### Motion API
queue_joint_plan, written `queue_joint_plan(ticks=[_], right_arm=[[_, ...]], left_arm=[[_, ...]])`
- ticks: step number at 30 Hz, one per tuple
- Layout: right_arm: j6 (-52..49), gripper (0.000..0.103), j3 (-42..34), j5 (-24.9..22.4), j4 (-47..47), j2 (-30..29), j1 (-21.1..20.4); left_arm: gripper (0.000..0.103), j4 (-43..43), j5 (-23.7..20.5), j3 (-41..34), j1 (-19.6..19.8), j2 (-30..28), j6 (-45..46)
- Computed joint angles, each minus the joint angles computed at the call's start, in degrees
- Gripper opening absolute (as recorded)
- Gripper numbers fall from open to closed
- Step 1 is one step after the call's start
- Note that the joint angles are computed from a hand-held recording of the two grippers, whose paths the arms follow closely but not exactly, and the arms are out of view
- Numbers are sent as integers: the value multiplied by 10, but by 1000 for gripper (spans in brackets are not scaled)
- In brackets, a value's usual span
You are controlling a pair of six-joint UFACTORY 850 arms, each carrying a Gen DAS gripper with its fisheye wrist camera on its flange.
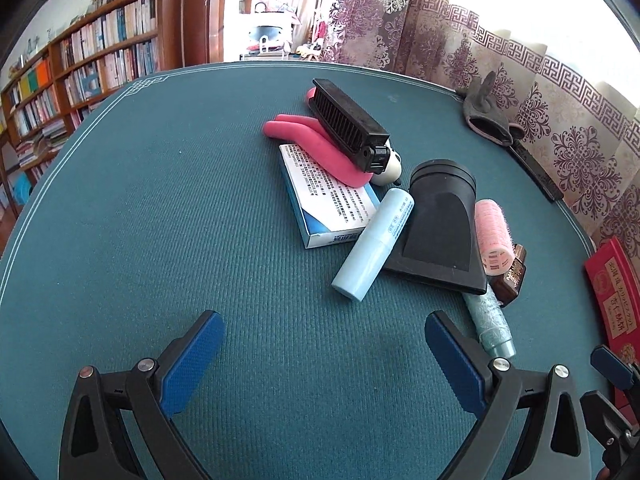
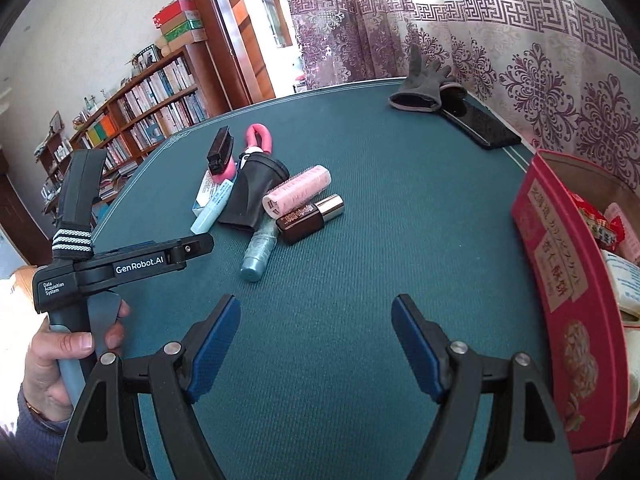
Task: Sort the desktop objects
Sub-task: 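Move both tools back over the pile of items, then grasp the teal tube with the right tool while the left tool grasps the light blue bottle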
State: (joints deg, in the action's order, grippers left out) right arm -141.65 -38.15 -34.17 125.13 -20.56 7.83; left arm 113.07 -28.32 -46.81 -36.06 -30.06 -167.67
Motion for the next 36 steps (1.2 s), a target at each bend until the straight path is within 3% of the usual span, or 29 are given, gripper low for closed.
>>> queue_joint_plan(ticks=[9,19,25,28,29,30,31,36], right_arm=[[36,80,-41,27,-13,-34,40],[27,59,-85,71,15,-62,86],[-114,52,-97,108,146,-73,120],[-224,45,-97,117,247,-77,133],[-243,39,-95,117,264,-75,135],[-245,28,-94,117,262,-74,134],[-246,24,-93,117,261,-73,133],[-239,24,-75,110,244,-62,113]], left_arm=[[102,-50,-45,17,1,9,23],[102,-13,-33,37,11,16,-27],[102,-1,-32,41,13,17,-39],[102,2,-34,41,13,16,-43],[102,1,-34,41,12,16,-41],[102,0,-34,41,12,15,-39],[102,0,-34,41,12,15,-38],[102,27,-38,46,12,18,-58]])
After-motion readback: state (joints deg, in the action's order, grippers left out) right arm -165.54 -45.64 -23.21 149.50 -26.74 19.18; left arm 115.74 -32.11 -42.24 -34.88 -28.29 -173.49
